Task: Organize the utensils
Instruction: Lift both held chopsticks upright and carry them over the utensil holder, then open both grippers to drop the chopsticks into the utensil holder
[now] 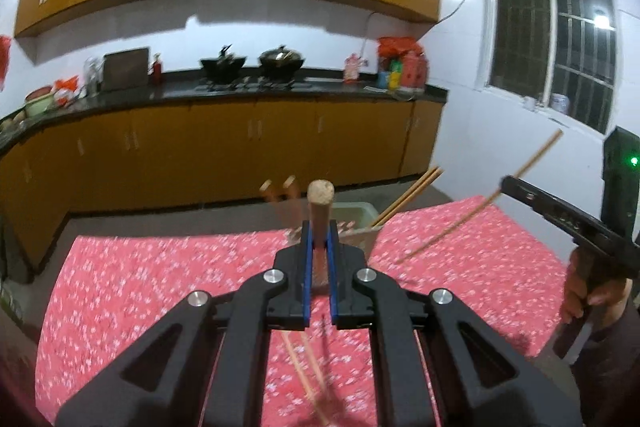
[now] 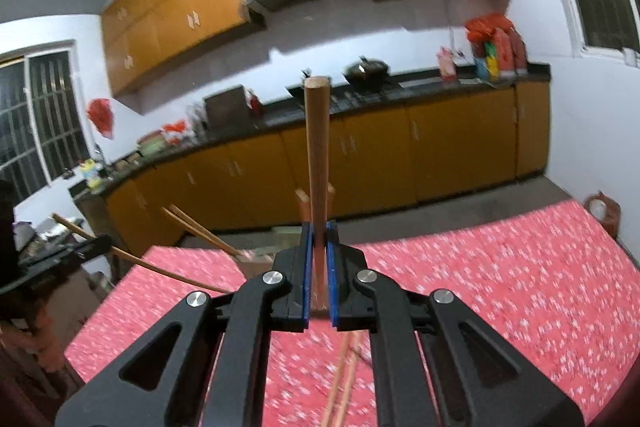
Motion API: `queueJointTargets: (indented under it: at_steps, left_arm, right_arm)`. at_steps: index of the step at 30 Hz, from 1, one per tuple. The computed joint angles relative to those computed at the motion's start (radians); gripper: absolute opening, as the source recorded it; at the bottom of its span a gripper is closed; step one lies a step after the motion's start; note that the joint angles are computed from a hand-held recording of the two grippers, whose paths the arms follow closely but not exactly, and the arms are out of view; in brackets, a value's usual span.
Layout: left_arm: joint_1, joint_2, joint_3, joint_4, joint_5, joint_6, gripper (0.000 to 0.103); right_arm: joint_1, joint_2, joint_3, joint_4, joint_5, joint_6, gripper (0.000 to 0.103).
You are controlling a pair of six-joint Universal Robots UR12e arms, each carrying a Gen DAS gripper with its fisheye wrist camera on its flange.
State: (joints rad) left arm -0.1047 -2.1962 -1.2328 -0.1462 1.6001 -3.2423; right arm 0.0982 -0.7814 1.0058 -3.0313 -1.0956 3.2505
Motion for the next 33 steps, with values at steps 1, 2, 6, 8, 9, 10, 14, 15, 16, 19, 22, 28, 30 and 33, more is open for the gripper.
queueJointTargets:
  at_steps: [1,2,6,8,9,10,14,15,16,19,22,28,30,33]
  left_arm:
    - [-0.002,-0.004,0.011,0.004,0.002,0.006,0.008]
    - [-0.006,-0.009,0.026,0.010,0.007,0.015,0.008]
    - [-0.012,-0.037,0.092,0.004,0.022,0.018,0.008]
    - [-0.015,-0.059,0.139,-0.010,0.047,0.015,0.008]
    - [-0.015,-0.067,0.154,-0.014,0.055,0.014,0.008]
    - [-0.016,-0.081,0.180,-0.019,0.071,0.005,0.008]
    - [-0.014,-0.114,0.235,-0.034,0.099,-0.019,0.008]
    - [-0.013,-0.122,0.245,-0.037,0.100,-0.025,0.008]
    - [-0.012,-0.130,0.255,-0.040,0.106,-0.025,0.008]
    - [-0.011,-0.148,0.275,-0.066,0.108,-0.029,0.008]
    - [-0.010,-0.161,0.290,-0.095,0.099,-0.030,0.008]
    - [-0.005,-0.185,0.314,-0.139,0.078,-0.042,0.008]
    - [-0.005,-0.194,0.323,-0.155,0.072,-0.044,0.008]
    - [-0.002,-0.205,0.335,-0.171,0.062,-0.062,0.008]
  right_arm:
    - [0.002,0.006,-0.015,-0.009,0.006,0.003,0.007]
    - [0.005,0.012,-0.031,-0.016,0.006,0.005,0.007]
    - [0.016,0.040,-0.089,-0.036,-0.009,0.013,0.007]
    - [0.021,0.057,-0.121,-0.032,-0.019,0.011,0.007]
    - [0.025,0.066,-0.136,-0.027,-0.030,0.008,0.007]
    - [0.030,0.078,-0.158,-0.016,-0.043,0.000,0.007]
    - [0.042,0.109,-0.205,0.038,-0.072,-0.026,0.007]
    - [0.045,0.118,-0.219,0.055,-0.078,-0.028,0.007]
    - [0.047,0.124,-0.229,0.070,-0.081,-0.030,0.007]
    - [0.049,0.143,-0.257,0.116,-0.084,-0.031,0.007]
    - [0.051,0.154,-0.276,0.149,-0.084,-0.035,0.007]
    - [0.055,0.170,-0.301,0.197,-0.076,-0.041,0.007]
    - [0.058,0.173,-0.310,0.212,-0.076,-0.051,0.008]
    - [0.060,0.182,-0.335,0.252,-0.070,-0.052,0.008]
